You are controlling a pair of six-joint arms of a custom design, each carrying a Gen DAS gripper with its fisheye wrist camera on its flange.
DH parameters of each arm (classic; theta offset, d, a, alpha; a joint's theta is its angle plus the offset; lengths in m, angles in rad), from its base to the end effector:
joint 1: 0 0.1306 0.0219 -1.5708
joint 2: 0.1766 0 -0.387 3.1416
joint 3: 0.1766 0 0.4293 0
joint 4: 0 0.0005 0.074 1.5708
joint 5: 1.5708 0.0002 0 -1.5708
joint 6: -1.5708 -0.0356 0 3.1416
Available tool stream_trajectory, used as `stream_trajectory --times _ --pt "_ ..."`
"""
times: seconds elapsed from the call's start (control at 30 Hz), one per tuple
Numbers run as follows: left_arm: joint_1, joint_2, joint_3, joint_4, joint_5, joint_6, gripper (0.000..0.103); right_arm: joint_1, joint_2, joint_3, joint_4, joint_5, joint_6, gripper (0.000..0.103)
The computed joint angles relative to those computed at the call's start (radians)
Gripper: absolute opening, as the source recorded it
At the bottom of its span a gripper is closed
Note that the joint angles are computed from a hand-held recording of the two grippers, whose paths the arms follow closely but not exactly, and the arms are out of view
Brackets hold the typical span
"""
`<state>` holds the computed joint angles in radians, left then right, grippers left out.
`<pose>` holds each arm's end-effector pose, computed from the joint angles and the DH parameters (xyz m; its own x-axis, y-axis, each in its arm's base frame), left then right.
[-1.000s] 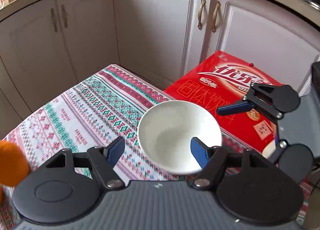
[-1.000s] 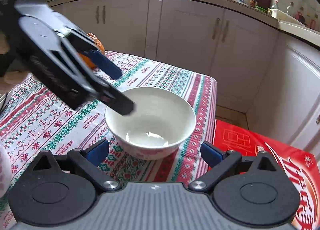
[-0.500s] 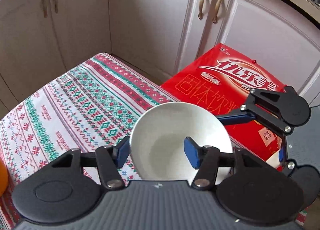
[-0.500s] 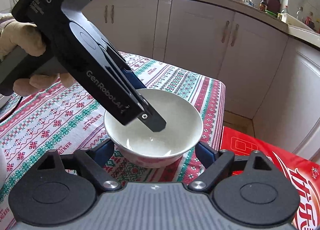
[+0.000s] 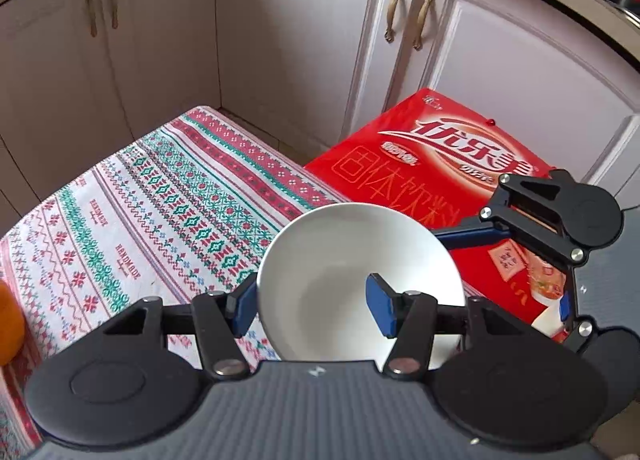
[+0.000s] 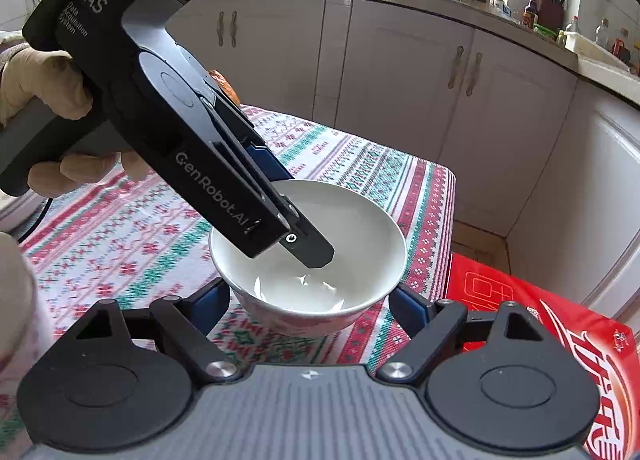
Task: Organize plates and bowls
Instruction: 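Carry the third bowl with the left gripper and lower it onto the nested bowls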
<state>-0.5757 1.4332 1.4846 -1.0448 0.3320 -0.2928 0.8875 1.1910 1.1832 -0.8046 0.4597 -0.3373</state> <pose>0.4332 -0.2956 0.4490 -0.4813 0.6377 -0.6014 0.8385 0.5348 -0.1039 0.2941 0.3354 0.4293 -0.5987 -0.2657 -0.7556 -0.3223 0.9435 -0.0763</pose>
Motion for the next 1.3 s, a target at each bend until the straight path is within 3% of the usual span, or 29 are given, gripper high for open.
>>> stream_trajectory --times 0.63,1.03,1.3 --pt "0.016 -0.331 -0.166 -0.025 -0.054 0.052 0.055 0.206 -0.005 0.125 -0.117 0.074 -0.119 0.090" --pt "0.061 -0.514 -0.279 -0.062 -0.085 0.070 0.056 0.310 0.063 0.212 -0.147 0.084 -0.119 0.090" --pt "0.126 -0.595 -0.352 -0.084 -0.054 0.074 0.056 0.342 0.112 0.246 -0.150 0.054 -0.115 0.090"
